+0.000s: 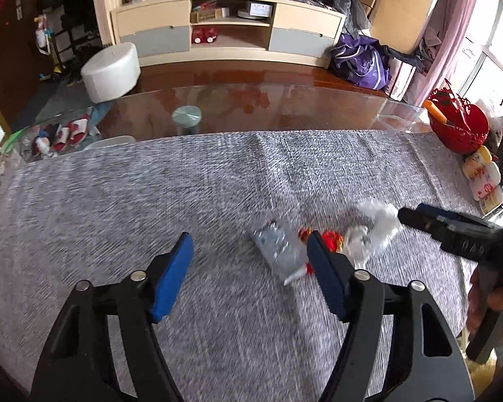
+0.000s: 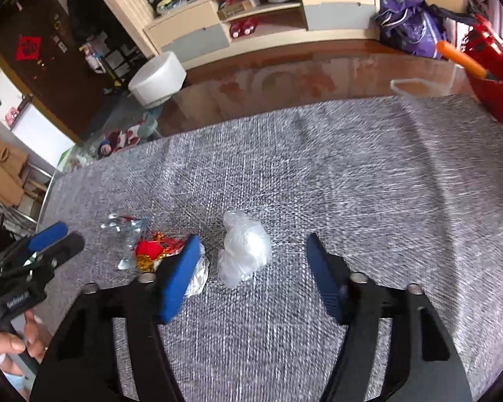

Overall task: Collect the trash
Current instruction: 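Grasp the clear blister pack with the left tool while the right tool grasps the white plastic bag, then carry blister pack and plastic bag over the bin and open both tools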

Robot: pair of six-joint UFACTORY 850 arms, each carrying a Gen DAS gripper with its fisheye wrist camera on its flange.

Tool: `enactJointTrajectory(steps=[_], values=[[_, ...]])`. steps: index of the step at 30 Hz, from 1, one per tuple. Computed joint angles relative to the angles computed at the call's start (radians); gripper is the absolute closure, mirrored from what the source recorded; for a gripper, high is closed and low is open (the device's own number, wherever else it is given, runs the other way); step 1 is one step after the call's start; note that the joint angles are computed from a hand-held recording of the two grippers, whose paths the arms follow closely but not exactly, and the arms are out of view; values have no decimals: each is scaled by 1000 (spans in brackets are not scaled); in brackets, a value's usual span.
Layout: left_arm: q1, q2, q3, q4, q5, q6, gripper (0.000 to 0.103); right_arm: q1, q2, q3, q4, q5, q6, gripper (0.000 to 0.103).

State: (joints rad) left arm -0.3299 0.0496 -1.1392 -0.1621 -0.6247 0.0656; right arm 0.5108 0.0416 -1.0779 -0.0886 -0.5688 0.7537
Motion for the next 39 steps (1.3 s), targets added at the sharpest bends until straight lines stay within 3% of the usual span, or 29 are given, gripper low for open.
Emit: enactJointTrajectory(steps=[8, 13, 18, 29, 39], values=[[1, -107, -54, -35, 5, 28, 38, -9, -43, -4, 62, 13, -70, 48], [-6, -138, -64, -52, 2, 41, 40, -7, -56, -6, 57, 10, -86, 66], [-6, -147, -61, -80, -13, 72, 73, -3, -47, -4, 57, 22, -102, 76], [-2, -43, -33, -4, -10, 14, 74, 18, 38, 20, -12, 9, -31, 76], [-50, 160, 18, 97, -54, -75, 74, 139, 185, 20, -227, -103, 168, 76]])
